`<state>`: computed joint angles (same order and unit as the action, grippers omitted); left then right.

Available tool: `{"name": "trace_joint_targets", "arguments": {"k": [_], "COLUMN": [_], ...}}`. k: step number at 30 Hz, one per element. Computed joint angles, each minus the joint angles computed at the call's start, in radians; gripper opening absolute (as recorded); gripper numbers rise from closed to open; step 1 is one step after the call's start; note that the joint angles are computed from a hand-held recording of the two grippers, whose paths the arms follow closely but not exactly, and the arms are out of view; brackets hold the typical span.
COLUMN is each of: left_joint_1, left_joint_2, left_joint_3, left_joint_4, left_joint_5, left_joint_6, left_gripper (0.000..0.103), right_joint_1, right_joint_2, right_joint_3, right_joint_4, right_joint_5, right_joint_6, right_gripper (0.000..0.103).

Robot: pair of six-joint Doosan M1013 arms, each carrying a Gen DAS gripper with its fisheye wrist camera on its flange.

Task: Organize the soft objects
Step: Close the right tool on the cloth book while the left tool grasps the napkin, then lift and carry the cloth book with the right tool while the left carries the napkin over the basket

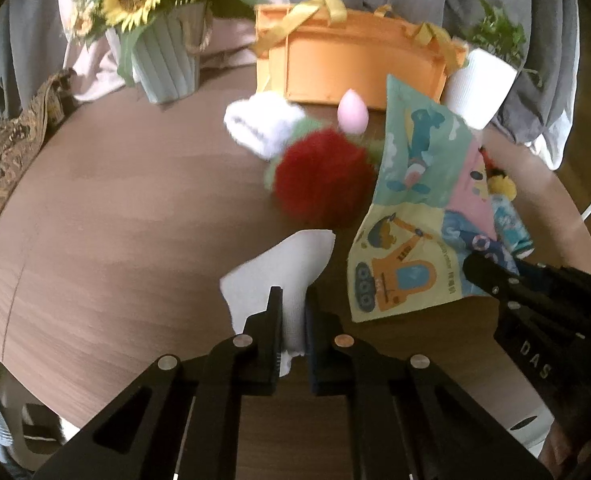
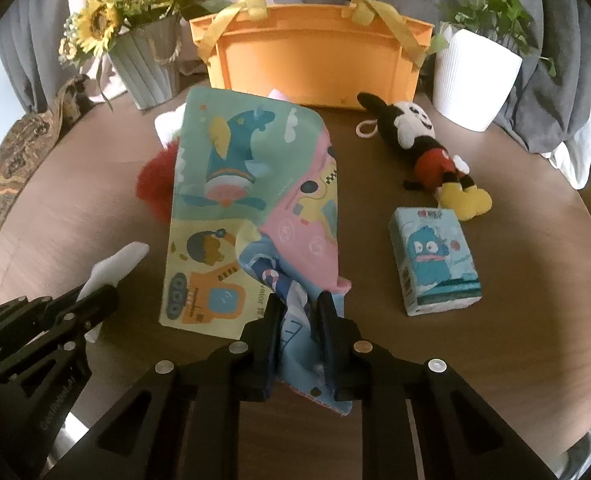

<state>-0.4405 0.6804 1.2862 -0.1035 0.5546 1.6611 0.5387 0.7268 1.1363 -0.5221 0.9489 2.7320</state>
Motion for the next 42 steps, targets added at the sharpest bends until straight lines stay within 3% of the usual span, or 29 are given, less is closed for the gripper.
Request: {"name": "trace_joint_targets", "arguments": {"k": [11,20,28,42], "left_joint_1": [-0.026,-0.020,-0.002,0.003], "left_joint_2": [-0.032,-0.011,0.047,0.217], "left_joint_3": [-0.033,-0.125,-0.265,-0.628], "left_joint_4": [0.024,-0.068,-0.218,-0.222], "left_joint_5": [-0.066,-0.086,-0.048,0.020], "left_joint_6": [-0.068,0.035,0.268,0.290], "left_gripper": [0.011,0.011,0.011,0.011], "right_joint_1": [-0.013,-0.035,-0.056,-0.125], "right_joint_2": [-0.068,-0.081,-0.053,0.027], "right_joint_3": [0.050,0.012,-0.082,-0.296], "right_joint_4": [-0.129,-0.225,-0.249,-0.201], "right_joint_5": [-0.087,-0.087,-0.048,-0.026], "right_joint_6": [0.050,0.115,0.127,-0.024], "right_gripper": [0.019,0.019,0.019,0.019]}}
